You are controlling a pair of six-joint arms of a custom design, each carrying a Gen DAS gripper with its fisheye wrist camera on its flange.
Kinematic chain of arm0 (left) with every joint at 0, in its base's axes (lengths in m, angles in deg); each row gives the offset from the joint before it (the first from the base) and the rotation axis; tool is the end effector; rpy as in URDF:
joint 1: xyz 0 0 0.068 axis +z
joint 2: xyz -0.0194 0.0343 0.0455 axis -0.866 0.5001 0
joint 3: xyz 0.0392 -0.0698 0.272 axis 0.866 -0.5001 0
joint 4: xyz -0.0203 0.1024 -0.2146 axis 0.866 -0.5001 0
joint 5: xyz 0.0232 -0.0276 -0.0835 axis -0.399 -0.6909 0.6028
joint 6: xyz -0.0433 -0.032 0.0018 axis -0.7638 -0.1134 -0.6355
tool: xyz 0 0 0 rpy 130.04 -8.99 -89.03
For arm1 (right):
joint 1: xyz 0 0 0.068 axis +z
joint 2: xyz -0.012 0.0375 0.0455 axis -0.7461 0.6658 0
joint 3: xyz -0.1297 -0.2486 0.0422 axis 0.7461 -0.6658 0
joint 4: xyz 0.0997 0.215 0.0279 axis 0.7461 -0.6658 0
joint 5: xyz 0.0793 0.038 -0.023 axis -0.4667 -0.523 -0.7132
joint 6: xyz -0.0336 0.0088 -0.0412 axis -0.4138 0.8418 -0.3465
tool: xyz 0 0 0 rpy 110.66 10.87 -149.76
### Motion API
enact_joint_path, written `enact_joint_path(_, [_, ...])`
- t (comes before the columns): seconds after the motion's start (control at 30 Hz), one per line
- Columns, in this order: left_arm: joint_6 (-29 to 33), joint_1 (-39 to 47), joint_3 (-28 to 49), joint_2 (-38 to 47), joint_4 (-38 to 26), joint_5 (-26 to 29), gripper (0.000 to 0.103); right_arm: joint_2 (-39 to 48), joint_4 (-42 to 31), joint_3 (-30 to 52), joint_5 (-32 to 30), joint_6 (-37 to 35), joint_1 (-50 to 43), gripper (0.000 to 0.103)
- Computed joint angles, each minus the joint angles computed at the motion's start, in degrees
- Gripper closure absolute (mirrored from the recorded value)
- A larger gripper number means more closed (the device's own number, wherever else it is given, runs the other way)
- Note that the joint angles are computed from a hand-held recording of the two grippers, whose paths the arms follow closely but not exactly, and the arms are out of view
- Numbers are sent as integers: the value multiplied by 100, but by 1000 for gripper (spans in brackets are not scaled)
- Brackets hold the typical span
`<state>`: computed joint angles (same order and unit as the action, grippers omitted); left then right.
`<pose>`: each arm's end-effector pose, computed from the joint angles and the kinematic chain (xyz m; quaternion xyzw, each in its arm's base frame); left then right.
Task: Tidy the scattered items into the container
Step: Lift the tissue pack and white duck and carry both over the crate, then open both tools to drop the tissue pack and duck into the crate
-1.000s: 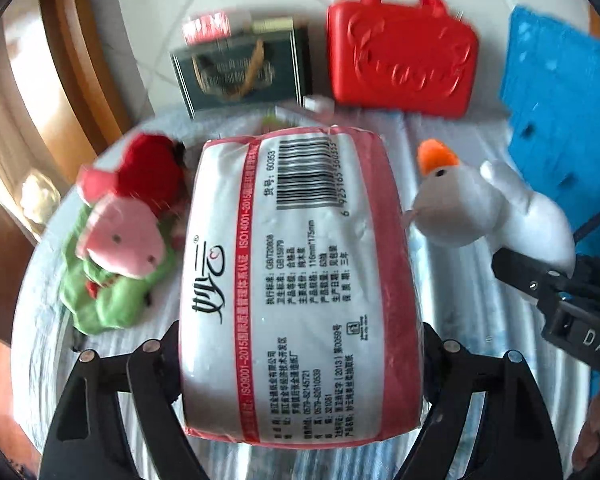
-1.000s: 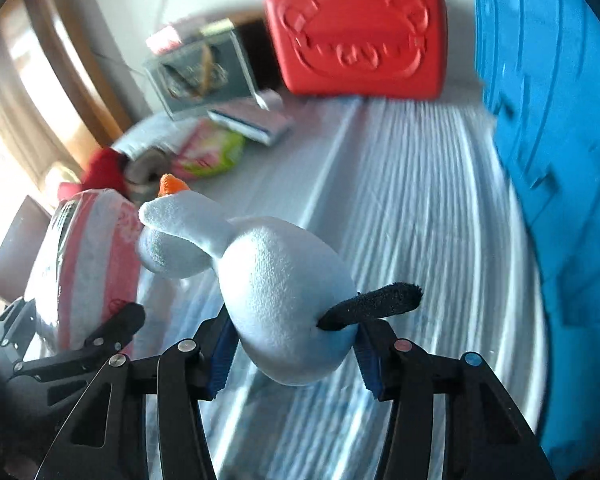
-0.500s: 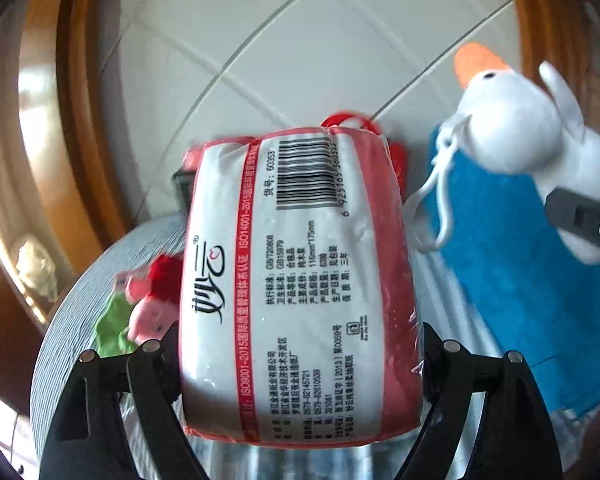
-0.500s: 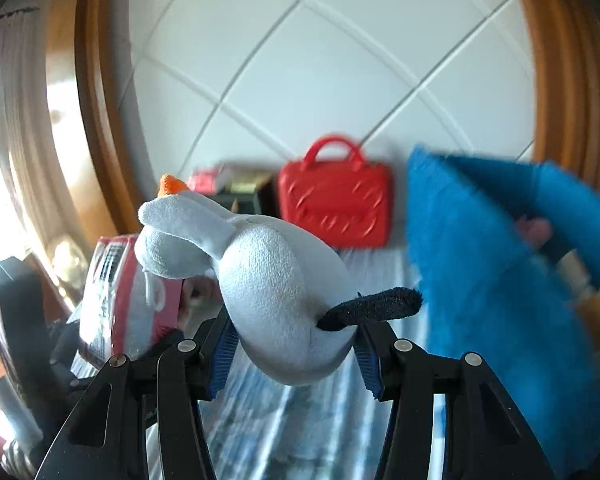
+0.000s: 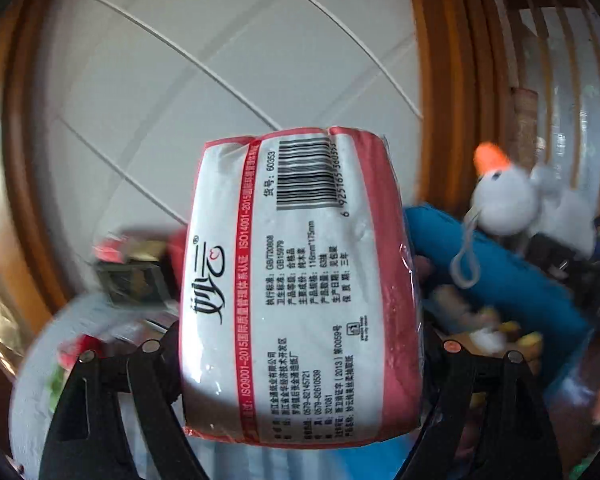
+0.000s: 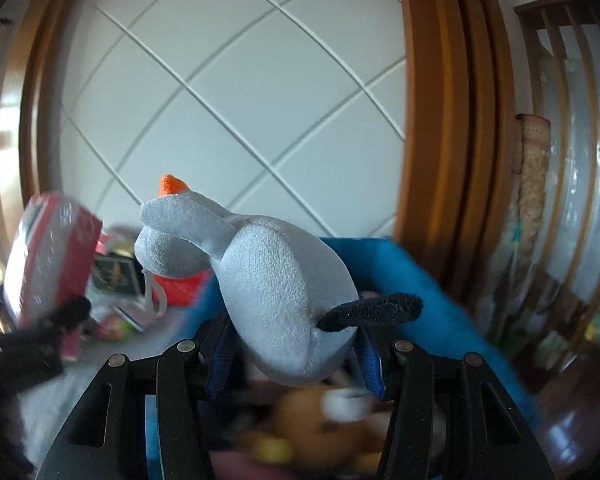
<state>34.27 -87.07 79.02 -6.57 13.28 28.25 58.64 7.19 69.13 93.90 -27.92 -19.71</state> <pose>0.2381 -0.1155 0.3893 0.1216 0.8478 -0.0787 0.5102 0.2070 0.0903 0.3896 0.0175 0.8293 -0.0665 0.5546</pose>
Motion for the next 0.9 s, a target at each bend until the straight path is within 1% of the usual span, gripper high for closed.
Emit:
enact_joint_path(0.07, [-431,-571,900,718,-723,-210,20,-117,-126,-3,-755,-526,-893,51])
enact_joint_path(0.13, [-753,-1000,1787,1520,-1439,-448,20,18,-213,43,-1536,-903,-1758,51])
enact_joint_path(0.2, [-942,-1270,2677,2394,-2060,-639,20,175,-414,107,-2229,-1190,-2480,51])
enact_joint_path(0.23, [-1011,-1363,3037,2758,-2270,-729,20,251,-472,100,-2523,-1329,-2794,51])
enact_joint_path(0.27, [-1064,-1449,3456,3175,-2483,-833,20,380,-510,107,-2732,-1451,-3039,51])
enact_joint_path(0.37, [-1171,-1616,4385,4120,-3002,-1062,20,795,-628,126,-3037,-1637,-3431,51])
enact_joint_path(0.47, [-1251,-1685,5400,4950,-3685,-926,20,1205,-864,269,-3333,-1858,-3708,51])
enact_joint_path(0.5, [-1275,-1689,5661,5180,-3861,-857,19,1329,-920,290,-3324,-1963,-3734,51])
enact_joint_path(0.6, [-1436,-1695,5889,5399,-3892,-812,18,1620,-1008,291,-3270,-2203,-3772,51])
enact_joint_path(0.67, [-1468,-1675,5930,5410,-3874,-815,17,1718,-1054,206,-3245,-2234,-3707,51])
enact_joint_path(0.73, [-1399,-1610,5700,5380,-3651,-819,17,1779,-1183,194,-3353,-2282,-3718,50])
enact_joint_path(0.8, [-1430,-1641,5621,5401,-3579,-892,16,1808,-1282,217,-3315,-2311,-3679,49])
enact_joint_path(0.83, [-1415,-1632,5464,5319,-3469,-917,16,1836,-1323,216,-3297,-2325,-3667,49])
enact_joint_path(0.9, [-1439,-1646,5302,5191,-3380,-973,15,1853,-1406,237,-3252,-2356,-3624,45])
